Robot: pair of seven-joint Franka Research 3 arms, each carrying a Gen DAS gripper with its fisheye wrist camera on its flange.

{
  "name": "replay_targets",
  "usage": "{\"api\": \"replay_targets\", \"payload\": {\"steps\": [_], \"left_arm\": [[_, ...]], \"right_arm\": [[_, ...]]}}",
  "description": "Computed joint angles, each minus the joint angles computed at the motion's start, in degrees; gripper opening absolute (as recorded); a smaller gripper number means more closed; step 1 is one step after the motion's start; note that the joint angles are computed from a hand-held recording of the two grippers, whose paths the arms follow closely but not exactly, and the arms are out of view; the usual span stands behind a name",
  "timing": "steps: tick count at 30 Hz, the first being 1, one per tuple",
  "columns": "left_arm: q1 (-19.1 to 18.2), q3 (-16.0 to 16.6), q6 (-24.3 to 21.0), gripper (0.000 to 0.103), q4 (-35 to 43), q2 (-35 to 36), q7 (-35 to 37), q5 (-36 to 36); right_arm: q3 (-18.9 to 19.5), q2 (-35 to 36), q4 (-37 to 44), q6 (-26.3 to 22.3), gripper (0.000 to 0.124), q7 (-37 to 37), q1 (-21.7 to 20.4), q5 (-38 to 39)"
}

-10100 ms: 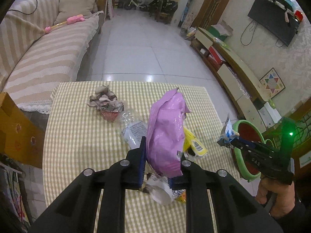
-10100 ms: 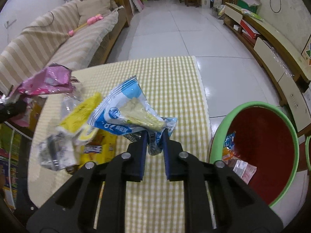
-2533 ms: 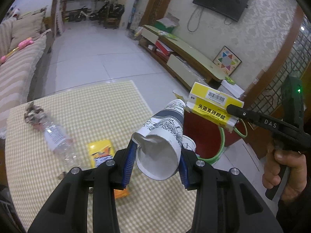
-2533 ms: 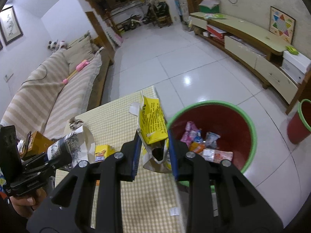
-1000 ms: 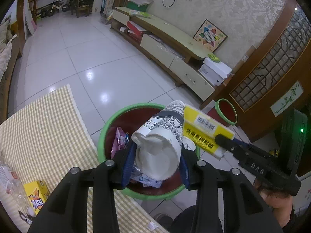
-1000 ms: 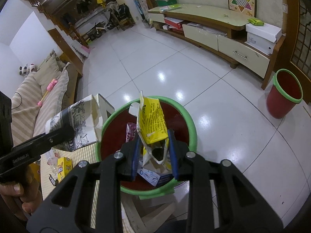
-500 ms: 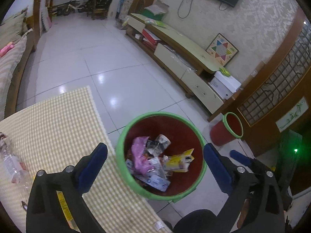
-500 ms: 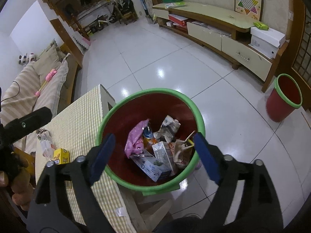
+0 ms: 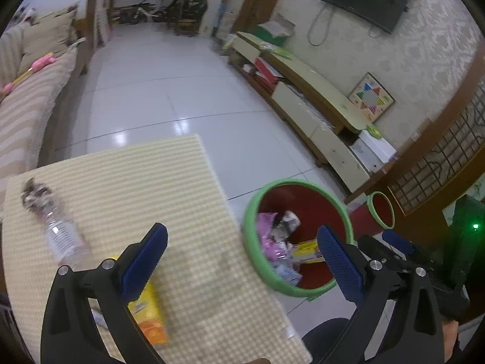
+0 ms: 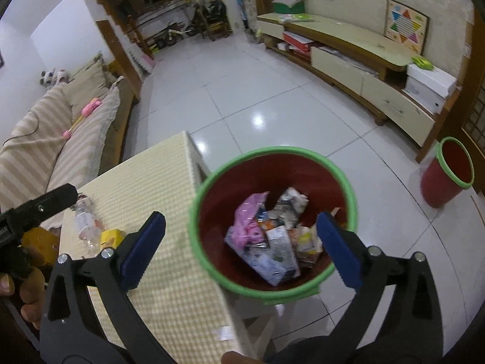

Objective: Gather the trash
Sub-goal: 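Move both tools back over the table toward the orange drink carton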

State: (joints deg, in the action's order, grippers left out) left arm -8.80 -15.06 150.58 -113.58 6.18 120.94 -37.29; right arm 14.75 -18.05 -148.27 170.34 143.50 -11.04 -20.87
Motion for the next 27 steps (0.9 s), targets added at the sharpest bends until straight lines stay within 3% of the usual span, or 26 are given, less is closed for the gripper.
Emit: {"api": "replay_targets", "payload": {"steps": [9, 16, 27], "left_arm": [[3.6, 3.8, 0.1, 0.095, -3.5, -3.1, 1.6, -2.2], [6.5, 6.6, -0.1, 0.095, -5.4, -4.3, 3.4, -3.5], [11.4, 8.8, 0.4, 0.095, -5.4, -2.5, 5.1, -4.3]], "right_arm": [[1.7, 6.7, 7.5, -1.3, 0.098, 4.1, 4.4, -5.6], [-0.3, 12.0, 12.7, -3.0, 0.098, 6.4, 10.6, -9.1], [-4.2, 22.3, 21.7, -6.6, 0.098, 4.6, 21.7, -8.5]]}}
